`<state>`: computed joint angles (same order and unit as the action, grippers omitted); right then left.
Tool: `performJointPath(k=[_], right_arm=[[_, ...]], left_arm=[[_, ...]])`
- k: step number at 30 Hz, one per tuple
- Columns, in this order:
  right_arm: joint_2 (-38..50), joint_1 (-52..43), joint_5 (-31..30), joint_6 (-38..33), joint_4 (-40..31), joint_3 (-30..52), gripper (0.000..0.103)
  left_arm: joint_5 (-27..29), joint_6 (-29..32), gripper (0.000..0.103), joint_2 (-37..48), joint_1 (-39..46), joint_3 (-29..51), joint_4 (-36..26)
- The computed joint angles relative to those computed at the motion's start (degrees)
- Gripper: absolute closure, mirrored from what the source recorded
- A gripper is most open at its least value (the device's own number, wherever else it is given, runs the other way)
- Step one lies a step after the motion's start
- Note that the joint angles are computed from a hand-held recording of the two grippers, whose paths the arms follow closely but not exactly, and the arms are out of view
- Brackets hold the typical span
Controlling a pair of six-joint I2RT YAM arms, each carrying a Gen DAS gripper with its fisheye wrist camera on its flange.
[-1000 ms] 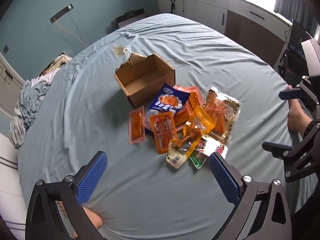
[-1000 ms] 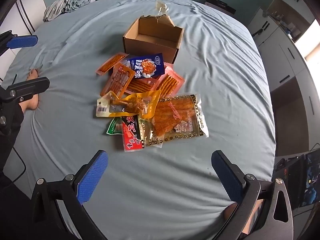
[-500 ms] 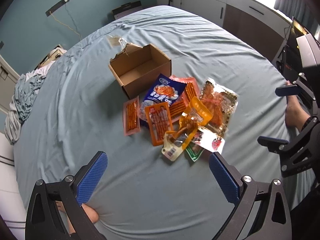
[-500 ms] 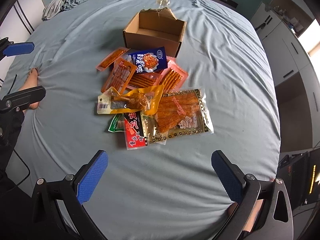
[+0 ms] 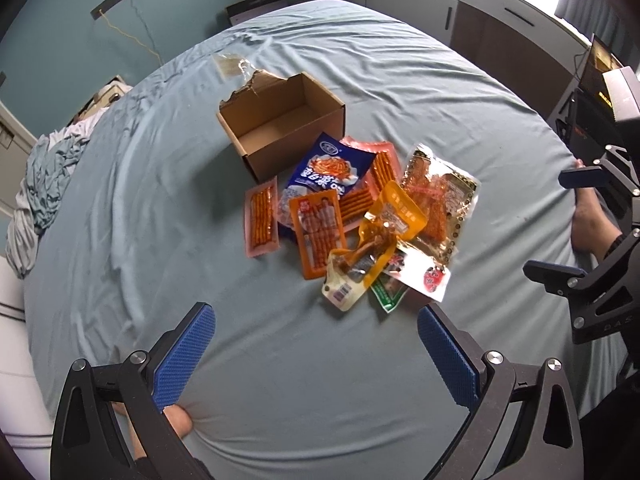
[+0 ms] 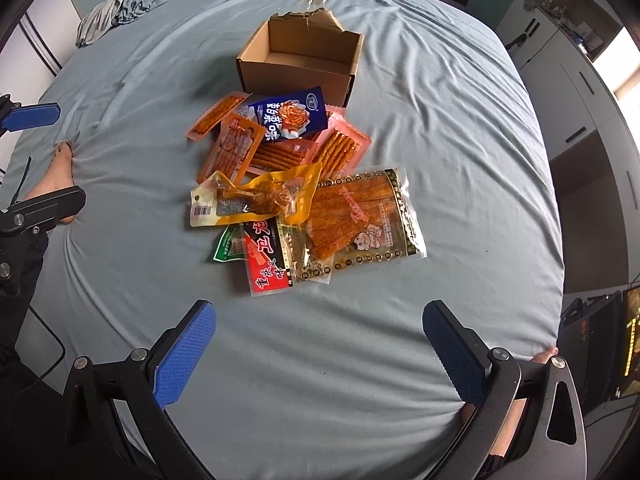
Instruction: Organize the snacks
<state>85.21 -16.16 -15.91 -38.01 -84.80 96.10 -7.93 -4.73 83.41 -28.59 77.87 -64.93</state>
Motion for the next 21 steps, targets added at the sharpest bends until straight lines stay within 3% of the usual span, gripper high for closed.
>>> performJointPath(k=[21], right_arm=[[0.7,0.69,0.9,-0.19,0.04,0.05,0.0]], left_arm=[[-0.56,-1.08,0.0,1.25,0.16,-0.05,-1.08]])
